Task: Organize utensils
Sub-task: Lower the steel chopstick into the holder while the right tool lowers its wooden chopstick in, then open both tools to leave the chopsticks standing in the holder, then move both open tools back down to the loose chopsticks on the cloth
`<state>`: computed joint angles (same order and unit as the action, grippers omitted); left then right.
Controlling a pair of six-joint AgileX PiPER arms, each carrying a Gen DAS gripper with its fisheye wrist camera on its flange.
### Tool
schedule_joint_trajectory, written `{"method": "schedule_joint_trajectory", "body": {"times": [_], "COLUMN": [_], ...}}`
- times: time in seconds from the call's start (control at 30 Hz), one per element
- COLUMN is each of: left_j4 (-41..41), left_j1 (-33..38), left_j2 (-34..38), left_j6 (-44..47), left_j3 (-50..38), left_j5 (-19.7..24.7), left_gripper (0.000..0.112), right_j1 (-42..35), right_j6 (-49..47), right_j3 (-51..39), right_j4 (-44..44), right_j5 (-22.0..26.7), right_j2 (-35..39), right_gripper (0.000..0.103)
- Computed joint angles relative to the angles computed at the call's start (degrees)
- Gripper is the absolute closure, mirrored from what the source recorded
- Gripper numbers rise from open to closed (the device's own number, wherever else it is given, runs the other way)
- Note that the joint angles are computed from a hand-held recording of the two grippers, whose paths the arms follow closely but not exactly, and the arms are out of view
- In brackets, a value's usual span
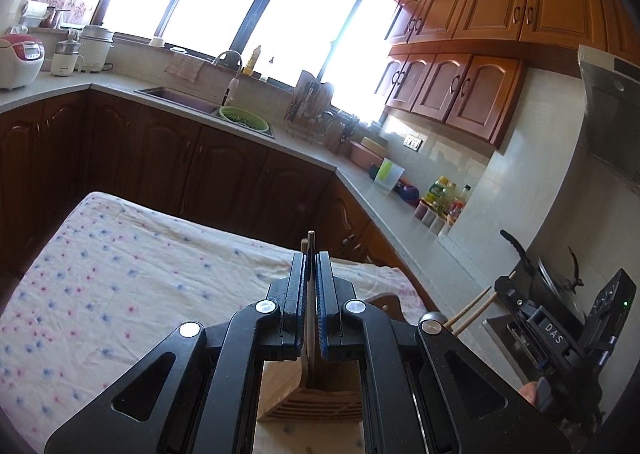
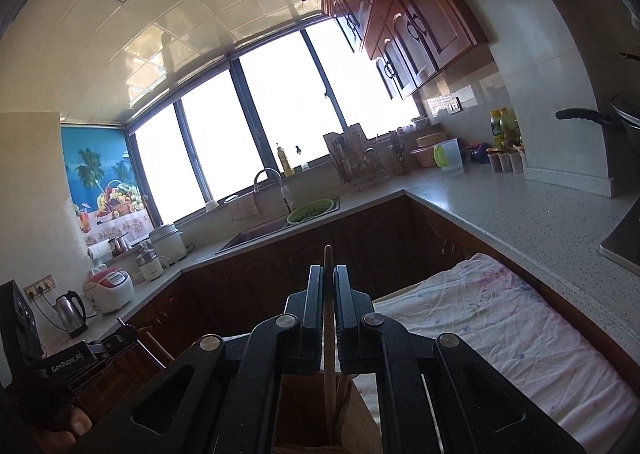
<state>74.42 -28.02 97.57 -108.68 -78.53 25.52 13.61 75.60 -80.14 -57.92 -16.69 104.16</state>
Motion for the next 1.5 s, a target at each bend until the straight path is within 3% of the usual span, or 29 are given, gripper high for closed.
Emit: {"method": "schedule_joint_trajectory", "body": {"times": [0.17, 0.27, 0.63, 0.77, 0.8, 0.83, 0.87, 0.9, 1.0, 1.13, 1.33, 1.5], "left_j4": [-4.94, -5.60, -9.82, -12.71, -13.15, -13.52, -12.42, -10.56, -9.90, -6.76, -4.21, -4.20], "left_j1": [0.28, -0.47, 0.57, 1.15, 1.09, 1.04, 0.68, 0.15, -1.03, -3.38, -7.27, -11.37], "left_j2": [2.38, 3.15, 3.22, 2.10, 1.69, 1.28, 0.61, -0.07, -2.02, -5.42, -10.34, -13.07], "left_j6": [5.21, 6.94, 11.45, 13.86, 14.20, 14.35, 12.98, 10.99, 10.04, 5.56, 1.52, 0.27], "left_j3": [-1.37, -2.65, -3.47, -2.79, -2.57, -2.32, -1.61, -0.78, 1.00, 5.03, 11.29, 14.94], "left_j5": [-1.44, 0.22, -0.90, -2.19, -2.00, -1.84, -1.46, -0.79, 0.84, 3.47, 6.32, 9.95], "left_gripper": [0.108, 0.108, 0.108, 0.103, 0.099, 0.086, 0.071, 0.067, 0.047, 0.029, 0.028, 0.027], "right_j1": [0.08, 0.09, 0.00, -0.36, -0.54, -0.93, -1.40, -1.84, -2.68, -3.58, -4.34, -5.59], "right_j6": [8.48, 9.53, 15.26, 22.45, 23.40, 23.84, 22.52, 20.13, 11.91, 9.34, 2.51, 2.86], "right_j3": [-1.04, -1.26, -2.48, -3.21, -3.14, -3.05, -2.52, -1.60, 1.86, 5.65, 14.38, 20.65], "right_j4": [-8.89, -10.23, -15.41, -21.82, -22.50, -22.66, -20.96, -18.20, -9.75, -8.11, -4.73, -7.00], "right_j5": [0.72, 1.12, 1.38, 0.66, 0.45, -0.16, -1.29, -2.32, -4.43, -6.67, -8.80, -10.41], "right_j2": [2.07, 2.65, 3.02, 2.96, 2.82, 2.63, 2.27, 1.61, -1.17, -5.04, -11.22, -14.85], "right_gripper": [0.098, 0.097, 0.097, 0.091, 0.085, 0.079, 0.060, 0.038, 0.017, 0.007, 0.003, 0.002]}}
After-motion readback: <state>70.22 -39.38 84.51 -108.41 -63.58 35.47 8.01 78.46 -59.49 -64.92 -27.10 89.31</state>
